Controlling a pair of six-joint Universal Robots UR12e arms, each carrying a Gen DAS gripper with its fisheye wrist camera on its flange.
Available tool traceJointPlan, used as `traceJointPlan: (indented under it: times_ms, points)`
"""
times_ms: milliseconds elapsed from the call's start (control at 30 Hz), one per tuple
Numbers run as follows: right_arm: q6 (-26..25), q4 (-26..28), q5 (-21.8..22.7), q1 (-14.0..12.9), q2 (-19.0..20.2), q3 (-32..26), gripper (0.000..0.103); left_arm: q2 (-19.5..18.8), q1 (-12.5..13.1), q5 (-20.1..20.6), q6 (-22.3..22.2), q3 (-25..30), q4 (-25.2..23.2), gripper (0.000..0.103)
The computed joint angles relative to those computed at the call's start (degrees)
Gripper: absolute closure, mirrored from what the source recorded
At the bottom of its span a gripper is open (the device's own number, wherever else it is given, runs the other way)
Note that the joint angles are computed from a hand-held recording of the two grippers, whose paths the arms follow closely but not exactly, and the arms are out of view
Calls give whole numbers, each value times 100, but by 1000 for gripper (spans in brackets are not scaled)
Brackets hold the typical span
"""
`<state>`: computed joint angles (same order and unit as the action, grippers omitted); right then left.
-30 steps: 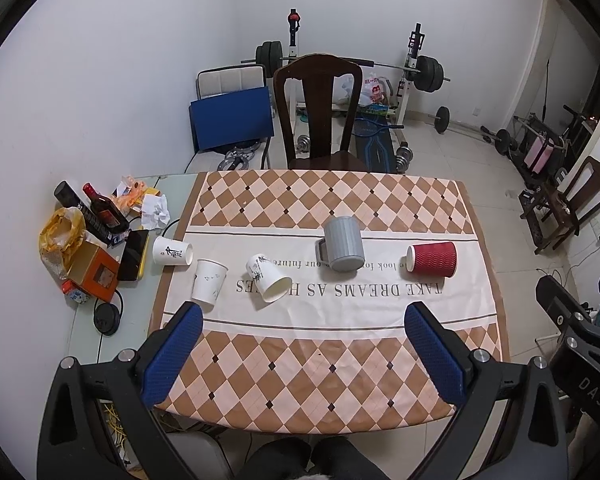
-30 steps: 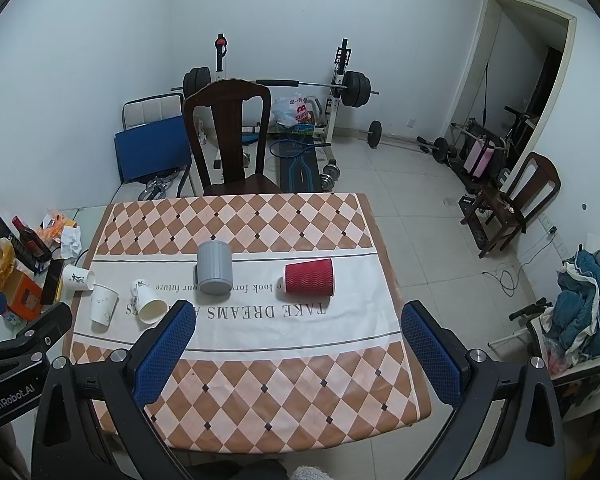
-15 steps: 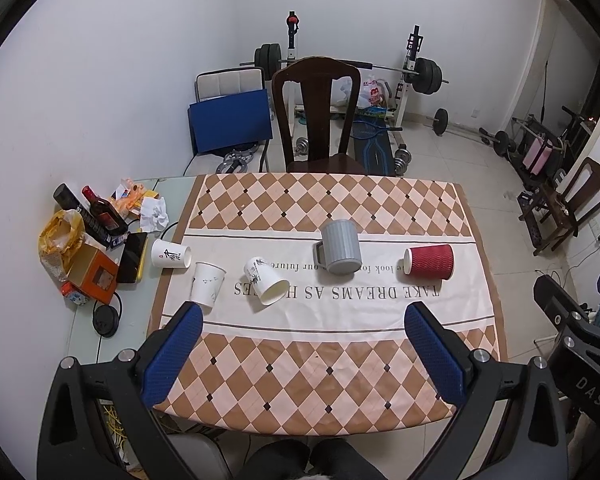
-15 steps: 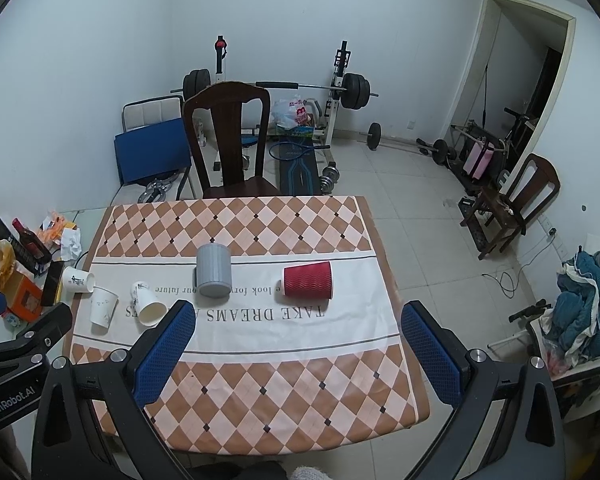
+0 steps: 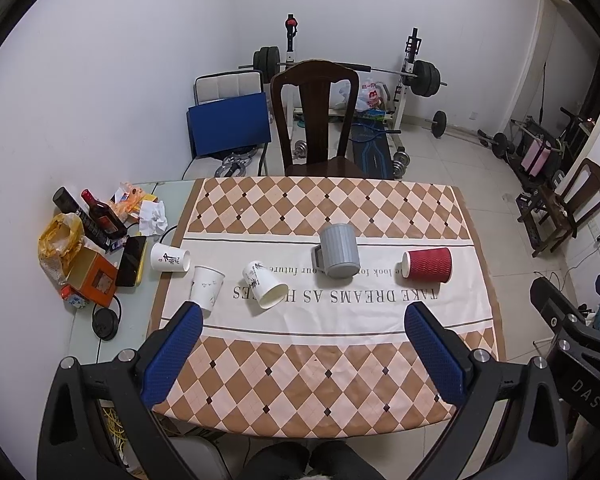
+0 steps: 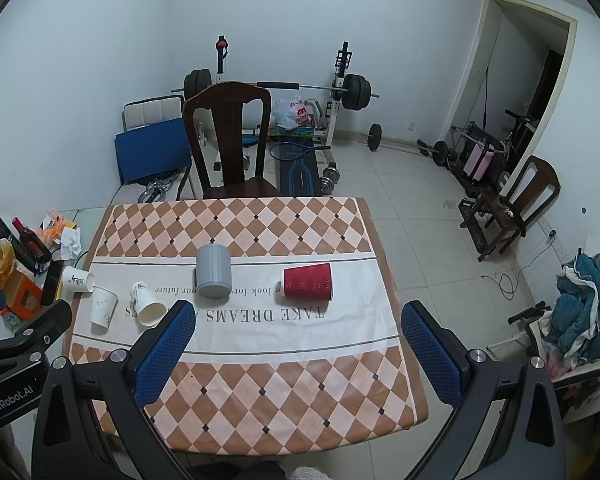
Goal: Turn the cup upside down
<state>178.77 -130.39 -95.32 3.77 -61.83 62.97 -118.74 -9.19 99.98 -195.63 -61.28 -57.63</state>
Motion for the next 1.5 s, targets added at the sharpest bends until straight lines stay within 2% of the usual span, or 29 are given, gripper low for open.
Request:
traceJointPlan:
  times_ms: [200, 567, 800, 1000, 1067, 1133, 1233, 1267, 1300, 1433, 1467, 1500]
  points:
    - [23, -11, 9, -2, -13, 16, 0, -71, -27, 14, -25, 186, -82, 0]
    - [39, -27, 2, 9, -14, 16, 0, -26, -21, 4, -11, 87, -23, 0]
    - [28, 68, 11, -5, 17, -110, 0, -122, -28, -40, -22, 315, -142, 0]
    - [67, 49, 2, 2, 11, -90, 0, -108, -30, -40, 2, 273, -91, 0]
    - [123, 158, -45, 3, 62, -206, 0, -99, -23, -90, 37, 232, -40, 0]
    - [260, 461, -163, 40, 278, -655, 0, -162, -22, -82, 142, 244, 99, 0]
    - [366, 810, -480, 99, 528, -947, 0, -393, -33, 148, 368, 361, 271, 0]
    - [407, 873, -591, 110, 618, -1004, 0, -362, 65, 74, 457, 166, 312, 0]
    - [456, 976, -696, 120, 714, -1062, 0, -455, 100, 13, 529, 211, 270, 0]
    - [645, 1583, -796, 95, 1135, -1225, 0, -1006, 182, -40, 525, 843, -634, 0]
    - [663, 1856, -787, 82, 1299, -1402, 2, -1197, 198, -47, 492, 1084, -964, 0]
    - [691, 2079, -733, 57, 1458, -1554, 9, -1395, 220, -146, 424, 1348, -1292, 0]
